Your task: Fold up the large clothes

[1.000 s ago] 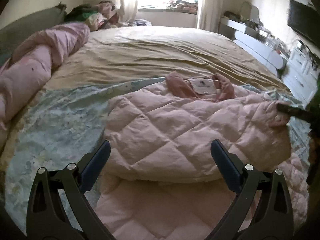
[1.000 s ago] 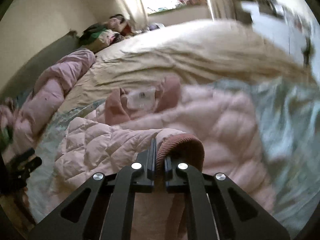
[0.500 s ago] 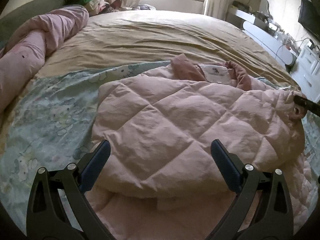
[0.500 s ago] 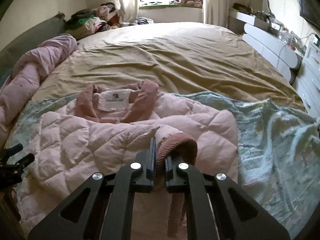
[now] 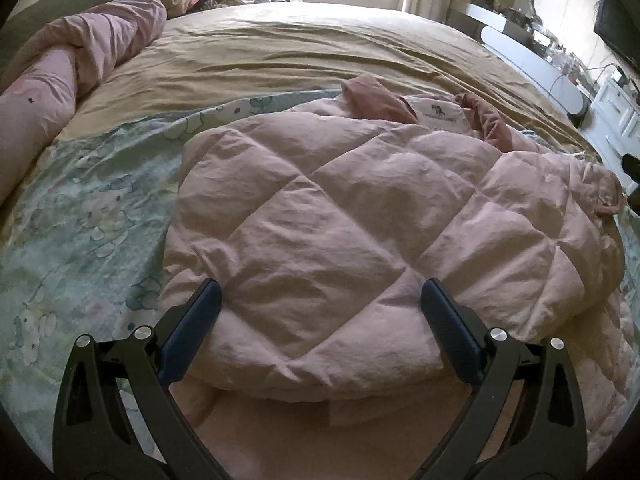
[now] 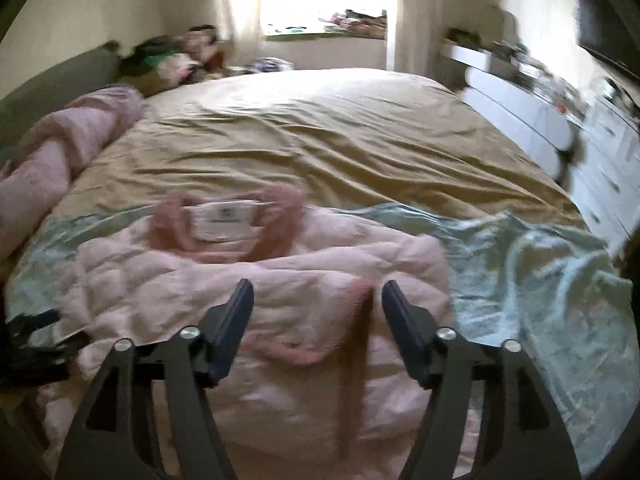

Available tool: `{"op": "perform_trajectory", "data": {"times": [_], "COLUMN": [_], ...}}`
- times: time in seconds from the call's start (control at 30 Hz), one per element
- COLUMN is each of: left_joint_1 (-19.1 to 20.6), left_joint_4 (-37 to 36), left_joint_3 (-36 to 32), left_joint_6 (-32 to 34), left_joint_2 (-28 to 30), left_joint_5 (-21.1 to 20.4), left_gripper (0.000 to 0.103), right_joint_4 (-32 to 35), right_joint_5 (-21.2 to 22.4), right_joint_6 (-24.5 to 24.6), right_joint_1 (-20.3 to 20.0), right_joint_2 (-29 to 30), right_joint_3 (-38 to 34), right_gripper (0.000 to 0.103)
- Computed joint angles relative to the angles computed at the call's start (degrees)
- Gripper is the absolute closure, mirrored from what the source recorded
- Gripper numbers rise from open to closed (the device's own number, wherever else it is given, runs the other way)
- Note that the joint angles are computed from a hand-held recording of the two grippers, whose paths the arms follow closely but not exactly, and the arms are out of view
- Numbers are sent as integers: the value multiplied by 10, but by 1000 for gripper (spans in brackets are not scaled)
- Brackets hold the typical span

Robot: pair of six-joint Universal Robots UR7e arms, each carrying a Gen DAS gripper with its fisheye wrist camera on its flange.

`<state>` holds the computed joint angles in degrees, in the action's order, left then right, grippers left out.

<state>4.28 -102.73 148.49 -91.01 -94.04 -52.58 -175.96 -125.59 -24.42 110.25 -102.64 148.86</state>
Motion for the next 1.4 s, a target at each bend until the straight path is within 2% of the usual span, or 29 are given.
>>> {"op": "perform_trajectory", "data": {"times": [0.1, 0.2, 0.33, 0.43, 0.53, 0.8, 1.07, 1.13, 1.3, 1.4], "left_joint_1": [6, 6, 4, 7, 7, 7, 8, 7, -9, -25], "left_joint_4": [-11, -27, -34, -41, -51, -74, -81, -74, -37, -12], "left_joint_3": [2, 10, 18, 20, 25, 38, 38, 34, 18, 8], "left_joint_6": [5, 2, 2, 6, 8, 7, 6, 5, -8, -23], "left_joint_2": [15, 25, 29, 31, 39, 44, 46, 44, 27, 22], "left_joint_5": [8, 11, 15, 17, 20, 27, 28, 25, 9, 0], "left_gripper": [9, 9, 9, 9, 9, 8, 8, 8, 10, 10], "right_joint_4": [7, 9, -6, -29, -76, -168, -175, -147, -56, -17], "right_joint_5": [-3, -2, -18, -36, -26, -27, -23, -21, 24, 28], "right_joint_6": [-6, -5, -7, -6, -18, -36, -32, -14, 22, 34], "right_joint_1": [33, 46, 29, -6, -42, -50, -48, -41, -38, -35], "right_joint_2": [25, 60, 121, 175, 211, 257, 250, 225, 120, 73], "right_joint_3": [4, 6, 9, 12, 20, 37, 39, 41, 52, 54], "right_gripper": [25, 25, 22, 10, 7, 6, 6, 6, 5, 5]}}
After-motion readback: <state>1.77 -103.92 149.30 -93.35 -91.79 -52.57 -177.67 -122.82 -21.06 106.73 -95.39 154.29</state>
